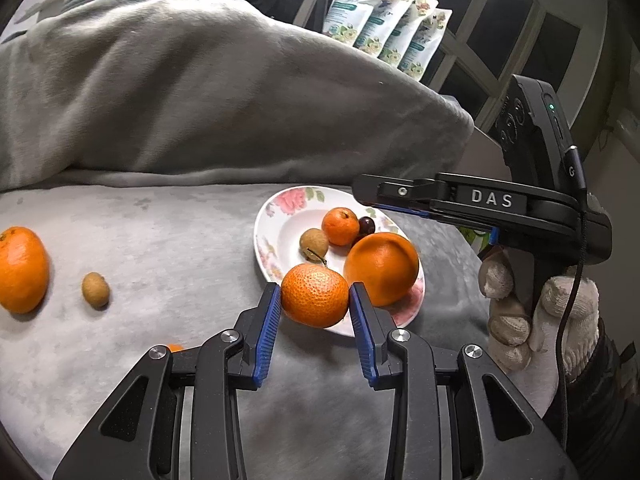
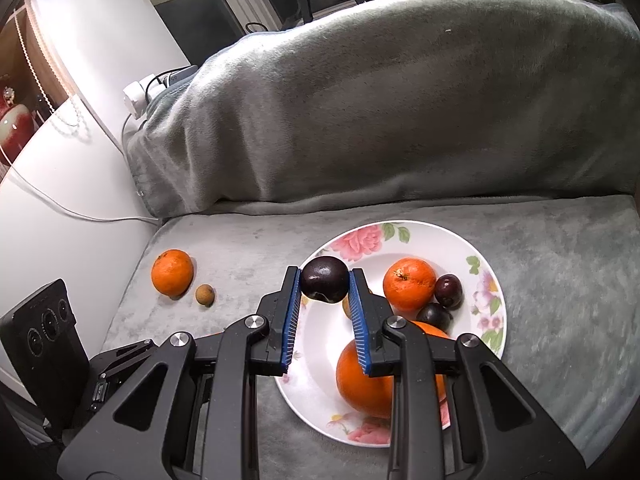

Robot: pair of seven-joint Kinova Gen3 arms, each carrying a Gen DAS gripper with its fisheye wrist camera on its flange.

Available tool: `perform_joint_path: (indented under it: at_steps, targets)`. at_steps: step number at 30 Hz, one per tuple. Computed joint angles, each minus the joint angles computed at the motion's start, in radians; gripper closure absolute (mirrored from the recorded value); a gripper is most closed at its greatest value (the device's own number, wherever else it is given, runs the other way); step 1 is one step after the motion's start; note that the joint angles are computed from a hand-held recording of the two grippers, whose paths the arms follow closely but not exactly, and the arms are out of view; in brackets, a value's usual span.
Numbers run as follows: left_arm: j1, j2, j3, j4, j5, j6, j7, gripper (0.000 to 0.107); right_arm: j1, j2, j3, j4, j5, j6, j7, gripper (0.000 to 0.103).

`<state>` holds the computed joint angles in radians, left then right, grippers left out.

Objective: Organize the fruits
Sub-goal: 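Carry the plum in the right tool while the left tool carries the tangerine over the plate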

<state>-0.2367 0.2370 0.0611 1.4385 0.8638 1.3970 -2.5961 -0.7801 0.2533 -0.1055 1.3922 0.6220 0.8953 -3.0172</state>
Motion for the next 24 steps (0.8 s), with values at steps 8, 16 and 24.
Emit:
perform_joint_path:
  at_steps: [8, 16, 24]
  targets:
    - [0.016, 0.001, 0.006, -0.003, -0.011, -0.008, 0.000, 0.074, 0.008, 0.005, 0.004, -0.002, -0.010, -0.005, 0.012, 0.078]
    - [0.028, 0.002, 0.011, -0.010, -0.024, -0.015, 0.003, 0.074, 0.014, 0.011, 0.006, -0.007, -0.019, -0.005, 0.021, 0.078]
    - [0.044, 0.005, 0.016, -0.013, -0.045, -0.026, 0.017, 0.074, 0.016, 0.026, 0.012, -0.025, -0.039, 0.002, 0.049, 0.078]
